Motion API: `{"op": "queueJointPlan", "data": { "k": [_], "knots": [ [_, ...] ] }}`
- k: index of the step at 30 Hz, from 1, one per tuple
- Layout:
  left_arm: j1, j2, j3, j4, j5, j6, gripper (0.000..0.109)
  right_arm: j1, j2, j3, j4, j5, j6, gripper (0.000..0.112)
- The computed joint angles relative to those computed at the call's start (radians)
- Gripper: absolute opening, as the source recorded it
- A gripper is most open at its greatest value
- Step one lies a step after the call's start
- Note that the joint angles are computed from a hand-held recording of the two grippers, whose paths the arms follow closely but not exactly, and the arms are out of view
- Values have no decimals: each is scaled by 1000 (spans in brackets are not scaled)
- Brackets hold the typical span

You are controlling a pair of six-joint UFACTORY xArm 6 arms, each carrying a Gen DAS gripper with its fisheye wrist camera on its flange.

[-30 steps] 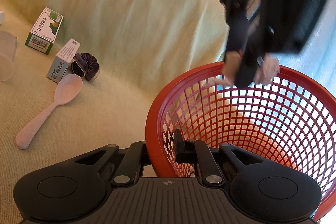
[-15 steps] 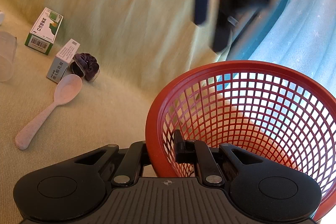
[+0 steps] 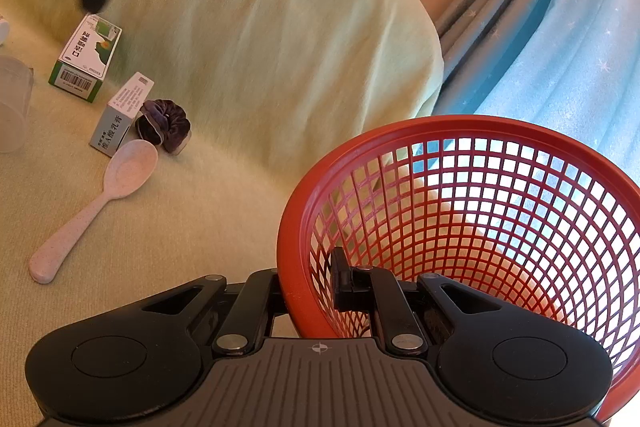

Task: Organize objects
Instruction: 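Grasp the clear plastic cup with the left gripper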

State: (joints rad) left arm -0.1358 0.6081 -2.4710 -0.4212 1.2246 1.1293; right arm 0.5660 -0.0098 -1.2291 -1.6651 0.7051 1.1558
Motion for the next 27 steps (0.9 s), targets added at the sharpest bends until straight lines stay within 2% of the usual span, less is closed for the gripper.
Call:
{"op": "queueJointPlan", "data": {
  "k": [2, 4, 7, 10, 12, 14, 16, 19, 21, 22, 25, 27],
  "knots": [
    [5, -78, 149, 24, -50, 46, 61, 1, -2, 4, -1, 1, 1, 7],
    [20, -103, 205, 29, -44, 41, 61, 1, -3, 4, -2, 2, 2, 7],
    [37, -122, 254, 26, -23, 12, 66, 3, -6, 10, -3, 5, 2, 7],
    [45, -100, 231, 5, 29, -72, 74, 2, -7, 13, -6, 5, 4, 7],
    [41, -90, 227, -1, 35, -122, 83, 1, -8, 14, -7, 4, 6, 7],
    [29, -80, 226, 22, 29, -152, 86, 1, -7, 13, -7, 3, 5, 7],
    [21, -76, 234, 43, 21, -153, 86, 1, -7, 13, -7, 3, 5, 7],
    [22, -42, 191, 49, 53, -187, 82, 1, -7, 13, -7, 3, 5, 7],
    [21, -31, 174, 53, 65, -195, 69, 1, -7, 13, -7, 3, 5, 7],
    [19, -33, 177, 57, 62, -195, 69, 1, -7, 13, -7, 3, 5, 7],
    [11, -69, 233, 79, 20, -168, 68, 1, -7, 13, -7, 4, 7, 7],
    [1, -118, 314, 99, -50, -125, 68, 1, -7, 13, -7, 4, 7, 7]
  ]
}}
